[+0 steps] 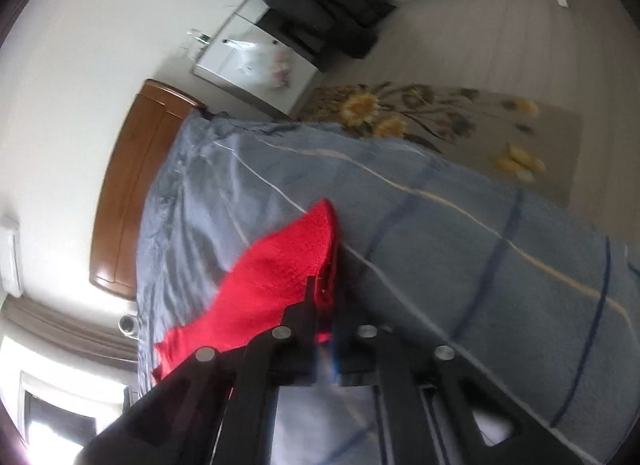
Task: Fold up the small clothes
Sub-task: 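Grasp a sweater sleeve cuff with the right tool and pull it outward, then lay the sleeve straight on the duvet and open the right tool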
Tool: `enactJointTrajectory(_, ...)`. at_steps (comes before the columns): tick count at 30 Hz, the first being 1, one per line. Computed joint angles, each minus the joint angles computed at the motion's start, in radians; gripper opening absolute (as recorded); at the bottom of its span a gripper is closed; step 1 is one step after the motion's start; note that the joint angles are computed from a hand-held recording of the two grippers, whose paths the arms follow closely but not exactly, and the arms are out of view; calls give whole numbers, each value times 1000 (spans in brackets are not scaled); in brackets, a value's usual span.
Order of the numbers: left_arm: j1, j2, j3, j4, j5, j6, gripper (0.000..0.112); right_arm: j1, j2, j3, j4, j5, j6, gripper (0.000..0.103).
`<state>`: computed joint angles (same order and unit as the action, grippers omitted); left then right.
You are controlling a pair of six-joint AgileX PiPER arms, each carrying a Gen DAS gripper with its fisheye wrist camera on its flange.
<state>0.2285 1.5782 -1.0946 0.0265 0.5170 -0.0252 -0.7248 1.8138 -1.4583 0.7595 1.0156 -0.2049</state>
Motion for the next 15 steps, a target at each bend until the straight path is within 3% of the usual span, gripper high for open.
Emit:
enactJointTrajectory(3, -1, 0, 0, 1, 0, -2, 103, 51, -17, -36, -113, -7, 36, 2)
enactJointTrajectory(4, 0, 0, 0, 1, 0, -1, 103, 81, -35, -49, -179, -13, 45, 9)
enactJointTrajectory(6, -2, 0, 0, 3, 0, -4, 103, 169, -92, -64, -363, -31, 112, 28)
enactJointTrajectory(8, -1, 0, 0, 1, 0, -2, 103, 284, -204, -16, -563, -83, 164, 69)
enactJointTrajectory(10, -1, 0, 0, 1, 0, -2, 103, 404, -307, 36, -763, -113, 224, 76)
enactJointTrajectory(13, -1, 0, 0, 2, 0, -3, 103, 613, -379, 63, -1054, -49, 377, 81)
enactJointTrajectory(15, -1, 0, 0, 2, 0, -3, 103, 717, -411, 90, -1160, -15, 434, 81)
